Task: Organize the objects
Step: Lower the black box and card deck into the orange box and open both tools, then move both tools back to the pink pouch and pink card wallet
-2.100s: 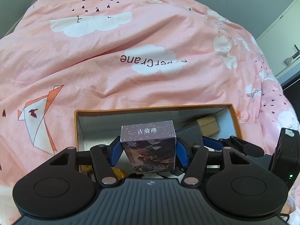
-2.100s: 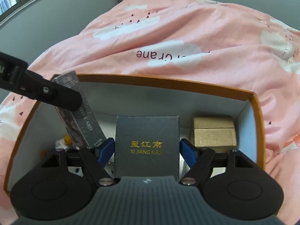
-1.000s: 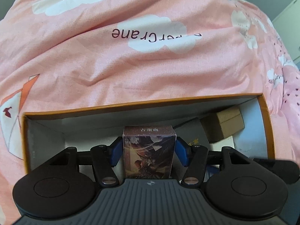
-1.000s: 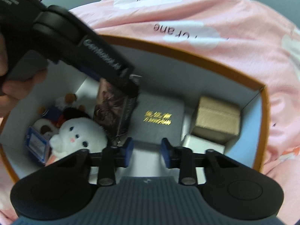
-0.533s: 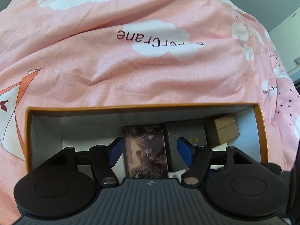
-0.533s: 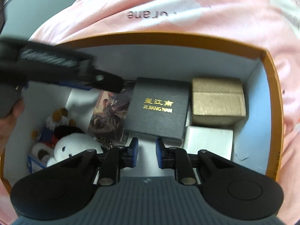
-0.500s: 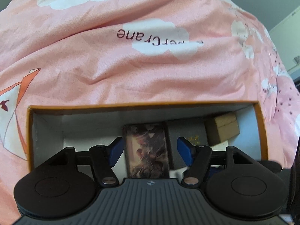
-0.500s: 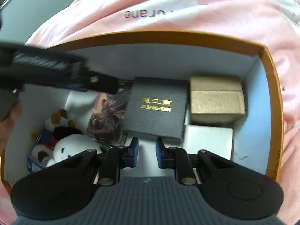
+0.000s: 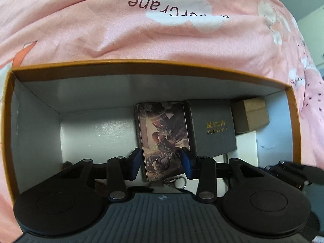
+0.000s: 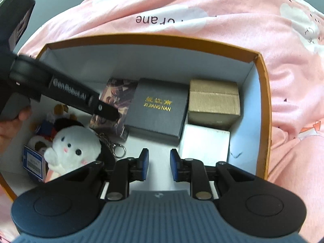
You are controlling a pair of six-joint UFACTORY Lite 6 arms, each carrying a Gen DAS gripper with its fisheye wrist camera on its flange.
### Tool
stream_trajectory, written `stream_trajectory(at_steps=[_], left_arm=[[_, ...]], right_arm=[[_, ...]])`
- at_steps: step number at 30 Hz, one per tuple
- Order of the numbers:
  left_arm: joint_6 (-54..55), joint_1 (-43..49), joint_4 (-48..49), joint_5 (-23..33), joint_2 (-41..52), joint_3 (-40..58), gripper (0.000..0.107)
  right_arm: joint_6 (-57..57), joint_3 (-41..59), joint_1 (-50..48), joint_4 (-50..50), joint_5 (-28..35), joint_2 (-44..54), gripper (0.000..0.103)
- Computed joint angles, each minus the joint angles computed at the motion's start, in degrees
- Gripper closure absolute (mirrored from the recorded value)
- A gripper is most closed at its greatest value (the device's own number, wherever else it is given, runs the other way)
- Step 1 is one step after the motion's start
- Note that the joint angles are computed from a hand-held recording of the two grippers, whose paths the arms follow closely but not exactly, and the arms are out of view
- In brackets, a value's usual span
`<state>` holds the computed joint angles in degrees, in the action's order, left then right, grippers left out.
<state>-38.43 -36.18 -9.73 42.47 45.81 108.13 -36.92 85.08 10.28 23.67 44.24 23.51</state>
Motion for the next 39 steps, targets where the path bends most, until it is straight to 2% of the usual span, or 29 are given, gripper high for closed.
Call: stream_trajectory(at_steps=[5,8,10,17,21,24,27,32,39], left_arm=[[-1.2,-0.5,0.6,-1.1,-0.7,-1.2,0.06],[-1.7,-0.4,0.0,-3.9,-3.7,-5.4,0.06],[-4.8,-1.3,3.0,-6.3,-6.8,-8.5,0.06],[-23.0,-10.5,23.8,-10.7,-18.0,-16.8,0.059],[-41.4,-18.7,42.4,-8.2,-23.6,-20.7,0.055],[-51.9,-25.1,51.7,-5.6,-27.2,-23.9,0.053],[-57.4,-30.6,56.7,-3.0,-29.3,-25.8,0.05],[-60.3,-36.1,57.1,-2.5,-33.0,-30.4,0.05],[-66.7,-42.6,56.3,-2.3,-33.9,-36.4,0.05]], right_arm=[[-0.8,-2.1,-0.4,1.5,-1.5,-0.7,0.078],[-2.2,-3.7,-1.0,2.6,-1.9,-2.5,0.078],[-3.3,-5.6,-1.4,3.7,-1.9,-4.7,0.075],[-10.7,-16.7,-2.9,11.8,-5.7,-16.9,0.06],[-15.0,-23.9,-4.9,16.9,-6.8,-26.3,0.055],[-20.7,-31.1,-7.9,23.5,-7.0,-35.6,0.044],[-24.6,-37.7,-12.2,27.8,-5.1,-45.2,0.038],[-23.8,-46.4,-15.4,23.4,-2.6,-59.7,0.037],[-19.7,-52.1,-27.8,16.8,12.4,-69.8,0.037]])
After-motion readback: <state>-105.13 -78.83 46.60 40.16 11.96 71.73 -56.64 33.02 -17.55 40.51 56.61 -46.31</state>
